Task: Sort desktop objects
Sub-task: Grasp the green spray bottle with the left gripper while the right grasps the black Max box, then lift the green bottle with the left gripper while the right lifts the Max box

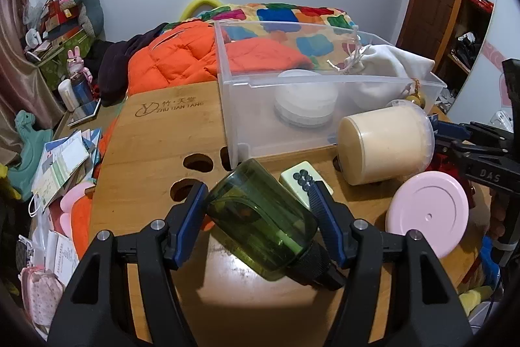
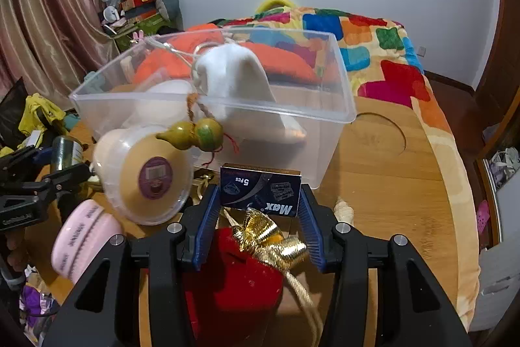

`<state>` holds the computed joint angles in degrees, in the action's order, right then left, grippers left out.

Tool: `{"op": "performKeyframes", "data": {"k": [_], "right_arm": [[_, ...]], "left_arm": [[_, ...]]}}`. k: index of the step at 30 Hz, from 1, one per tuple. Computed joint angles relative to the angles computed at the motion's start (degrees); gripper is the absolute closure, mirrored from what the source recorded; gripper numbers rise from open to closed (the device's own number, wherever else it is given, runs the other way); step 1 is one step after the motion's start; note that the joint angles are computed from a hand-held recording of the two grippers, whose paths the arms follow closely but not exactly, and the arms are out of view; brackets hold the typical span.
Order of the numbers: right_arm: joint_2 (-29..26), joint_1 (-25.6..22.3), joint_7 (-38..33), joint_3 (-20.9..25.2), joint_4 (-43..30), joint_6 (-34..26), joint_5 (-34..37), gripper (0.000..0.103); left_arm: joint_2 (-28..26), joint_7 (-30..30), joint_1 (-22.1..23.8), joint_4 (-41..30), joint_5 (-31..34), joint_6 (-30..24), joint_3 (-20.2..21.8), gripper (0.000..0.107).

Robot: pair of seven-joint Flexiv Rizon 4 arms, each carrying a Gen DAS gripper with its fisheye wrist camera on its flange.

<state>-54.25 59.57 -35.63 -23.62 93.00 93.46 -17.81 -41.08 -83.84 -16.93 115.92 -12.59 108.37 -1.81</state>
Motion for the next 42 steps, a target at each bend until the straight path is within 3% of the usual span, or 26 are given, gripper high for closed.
{"op": "performKeyframes", "data": {"k": [9, 21, 30, 33, 37, 42], "right_arm": [[1.8, 3.0, -1.1, -2.5, 3.8, 3.6, 3.6, 0.059], [3.3, 7.5, -5.8, -5.5, 7.6, 7.4, 10.7, 0.059], [4.1, 10.0, -9.4, -7.1, 8.7, 8.6, 15.0, 0.059], [4.2, 10.7, -10.3, -7.4, 9.1, 8.7, 15.9, 0.059], [4.5, 10.8, -11.2, -7.0, 9.4, 8.6, 16.5, 0.059], [4.6, 10.0, -11.6, -6.0, 9.1, 8.8, 16.9, 0.059]], "left_arm": [[1.3, -0.7, 0.2, 2.0, 0.3, 1.7, -0.1, 0.043], [3.2, -0.5, -3.3, 3.9, -2.0, 3.7, 2.0, 0.044], [4.2, 0.3, -4.3, 5.1, -2.7, 5.4, 1.9, 0.052], [4.4, 0.2, -3.3, 5.6, -2.3, 5.8, 0.9, 0.051], [4.6, -1.8, 1.4, 6.6, 0.6, 6.2, -2.9, 0.051], [4.8, -3.3, 3.0, 7.7, 3.3, 7.4, -4.3, 0.051]]}}
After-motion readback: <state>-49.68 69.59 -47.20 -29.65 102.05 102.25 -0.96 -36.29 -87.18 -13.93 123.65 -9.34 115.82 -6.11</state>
